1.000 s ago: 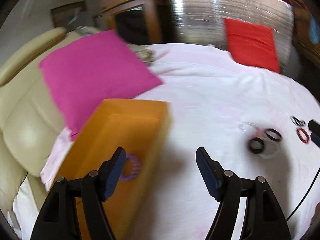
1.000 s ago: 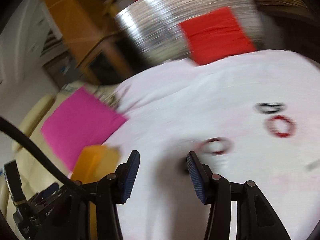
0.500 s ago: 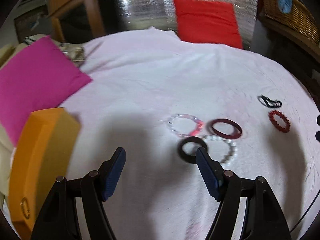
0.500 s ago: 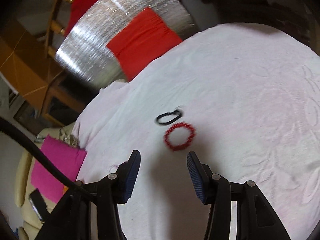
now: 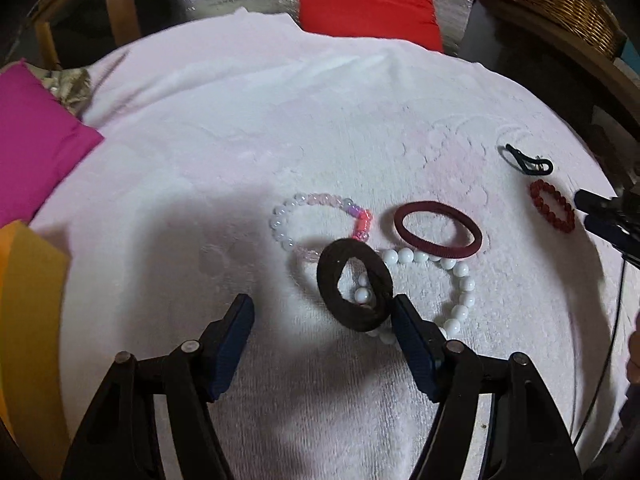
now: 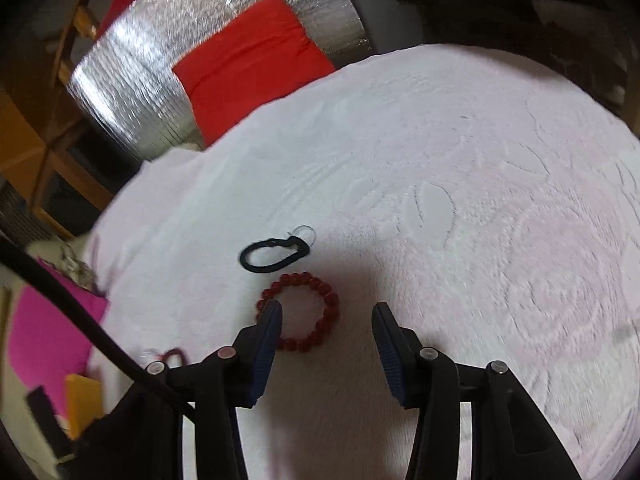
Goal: Organize jewelry
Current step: 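Move both tools back over the remaining bracelets, then grasp the black ring with the left tool while the right tool grasps the red beaded bracelet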
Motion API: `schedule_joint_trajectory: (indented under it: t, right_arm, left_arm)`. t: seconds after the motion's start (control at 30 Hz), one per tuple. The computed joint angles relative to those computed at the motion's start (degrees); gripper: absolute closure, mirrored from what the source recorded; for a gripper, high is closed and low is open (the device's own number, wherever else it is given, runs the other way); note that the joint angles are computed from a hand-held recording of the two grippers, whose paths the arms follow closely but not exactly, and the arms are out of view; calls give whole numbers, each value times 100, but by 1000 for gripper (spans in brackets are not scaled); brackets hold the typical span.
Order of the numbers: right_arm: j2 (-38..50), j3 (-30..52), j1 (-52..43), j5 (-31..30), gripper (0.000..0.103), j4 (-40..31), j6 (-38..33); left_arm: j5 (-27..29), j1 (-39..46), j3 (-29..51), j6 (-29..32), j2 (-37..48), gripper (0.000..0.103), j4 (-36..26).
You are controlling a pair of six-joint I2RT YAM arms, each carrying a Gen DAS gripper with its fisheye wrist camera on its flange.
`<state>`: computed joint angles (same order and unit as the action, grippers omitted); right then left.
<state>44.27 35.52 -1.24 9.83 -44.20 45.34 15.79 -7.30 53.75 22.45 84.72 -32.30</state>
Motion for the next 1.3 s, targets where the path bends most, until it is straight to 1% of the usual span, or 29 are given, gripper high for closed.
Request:
schedule_joint_trajectory:
  t: [0.07,0.1,0.13,0.17,0.2,0.27,0.3,0.37,0.43,0.53,0.63,0.77,0.87,0.93,1.0,1.03,1.07,1.1,1.17,1.2,1.3]
  right_arm:
    - [322,25,197,322,54,123,-41]
    - [483,32,273,489,55,178,-76]
    - [598,37,322,622,64,212,-110]
    - [759,57,387,799,73,238,-150]
    - [896,70,468,980,77,262,-178]
    - [1037,89,628,1257,88,272,-187]
    - [1083,115,729,1367,91,240,-166]
    - [1069,169,911,1464,92,151,-134]
    - [980,181,1007,1462,93,91,-112]
    - [688,182,1063,1230,93,-3,-49]
    - [334,189,1090,906,93,-39,-3]
    - [91,247,1492,656,93,-12,365]
    - [-44,294,1931,654,93,-61,738]
    - [-140,322,2230,690,93,-69,1015]
    - [-120,389,2569,863,93,-141,1267]
    - [-66,379,2560,876,93,-88,1245]
    - [-8,396,2590,920,93,-78,1252]
    - [50,403,2575,932,93,-61,1248]
    - [89,362,2437,824,92,-11,1212]
    - [117,318,2318,725,93,55,1179]
    - [68,217,2050,478,92,119,1100]
  left_arm:
    - [58,-37,38,38,86,37,34]
    - [103,-30,70,79,118,43,23]
    - [161,-17,122,101,173,47,1]
    - [222,3,169,112,209,57,-43]
    - [274,28,209,122,229,63,-87]
    - [347,74,260,114,255,67,-118]
    - [395,100,283,128,249,71,-151]
    - [517,169,320,181,187,76,-243]
    - [592,180,301,179,119,78,-257]
    - [752,354,323,405,-94,78,-502]
    - [719,537,258,678,-312,78,-554]
    - [784,823,227,906,-406,86,-619]
    - [777,978,229,1003,-372,87,-615]
    - [715,1014,253,957,-320,87,-573]
    - [686,1013,303,889,-255,87,-576]
    - [698,942,302,827,-224,86,-527]
    - [730,911,309,821,-219,78,-557]
    - [751,886,324,828,-217,59,-622]
    - [740,726,195,730,-306,40,-509]
    - [649,571,108,644,-342,38,-392]
    - [562,246,95,497,-170,38,-355]
